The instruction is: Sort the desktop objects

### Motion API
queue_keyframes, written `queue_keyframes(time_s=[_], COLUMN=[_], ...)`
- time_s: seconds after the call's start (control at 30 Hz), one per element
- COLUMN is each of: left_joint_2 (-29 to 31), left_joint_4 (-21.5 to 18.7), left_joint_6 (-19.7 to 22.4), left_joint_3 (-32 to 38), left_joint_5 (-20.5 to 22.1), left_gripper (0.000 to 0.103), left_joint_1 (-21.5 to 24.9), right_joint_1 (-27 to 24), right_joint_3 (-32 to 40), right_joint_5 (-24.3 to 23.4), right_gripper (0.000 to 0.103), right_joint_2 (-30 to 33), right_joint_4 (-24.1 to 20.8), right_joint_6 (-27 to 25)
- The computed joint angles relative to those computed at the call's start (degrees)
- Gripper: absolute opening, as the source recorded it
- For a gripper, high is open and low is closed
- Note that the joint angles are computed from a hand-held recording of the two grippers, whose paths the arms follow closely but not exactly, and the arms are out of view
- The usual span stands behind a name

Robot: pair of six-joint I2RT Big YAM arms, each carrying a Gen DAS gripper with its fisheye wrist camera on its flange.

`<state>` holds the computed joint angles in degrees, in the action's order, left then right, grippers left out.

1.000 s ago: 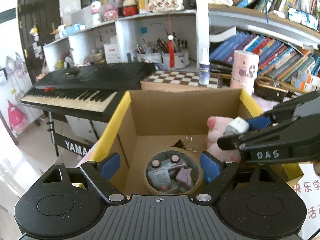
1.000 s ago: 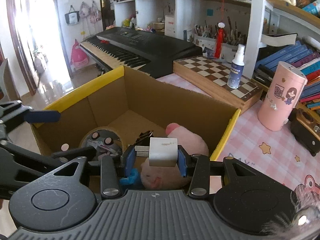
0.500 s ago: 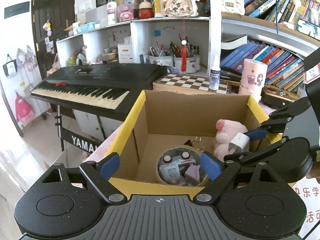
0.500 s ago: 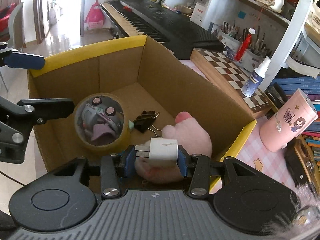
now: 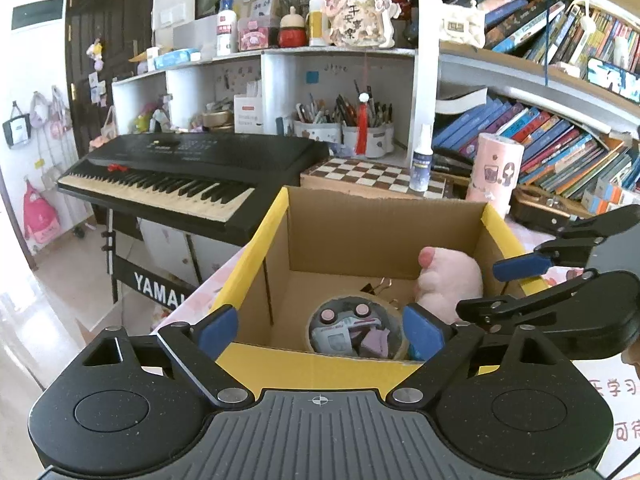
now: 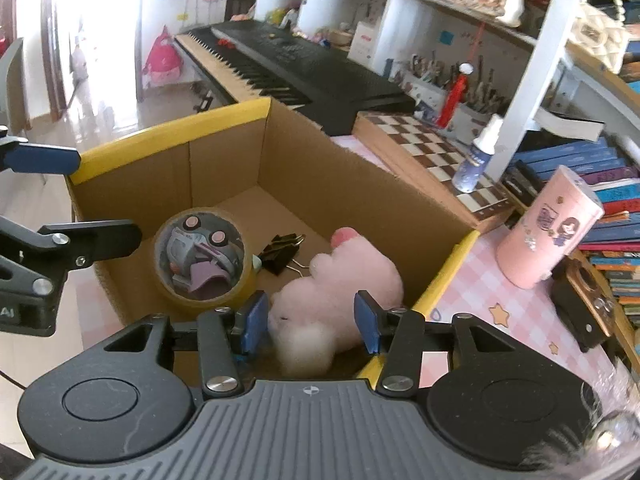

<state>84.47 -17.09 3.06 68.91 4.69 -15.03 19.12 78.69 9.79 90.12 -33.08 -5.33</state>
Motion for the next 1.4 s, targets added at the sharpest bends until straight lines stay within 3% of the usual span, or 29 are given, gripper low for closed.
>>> queue_keyframes(time_s=[0.27,0.7,1.07,1.4], left_joint_2=[-1.8,-6.2,-11.9,-17.3], left_joint_4=[2.0,2.4,0.4,-1.7], left_joint_6=[0.3,2.5,5.7,10.1], left_joint_3=[-1.8,-5.6,-11.5,-17.2], left_joint_5=[2.9,7.8,12.9,15.8], left_gripper=[0.096,0.097,0.097,0.097], left_joint_1=[0.6,2.6,4.8,5.0], right_joint_1=[2.1,8.0,16.6,26.1], right_joint_3=[-5.4,-12.3,-16.7,-17.7], right_joint_5=[5.3,19.3,32.4,42.5], right_gripper=[0.05,0.05,0.052,0.059], right_joint_2=[-5.4,-12.6,-17.3,-17.6], right_joint_4=[4.0,6.2,-1.8,-17.7], right_joint_6=[6.7,23.0,38.7,57.4])
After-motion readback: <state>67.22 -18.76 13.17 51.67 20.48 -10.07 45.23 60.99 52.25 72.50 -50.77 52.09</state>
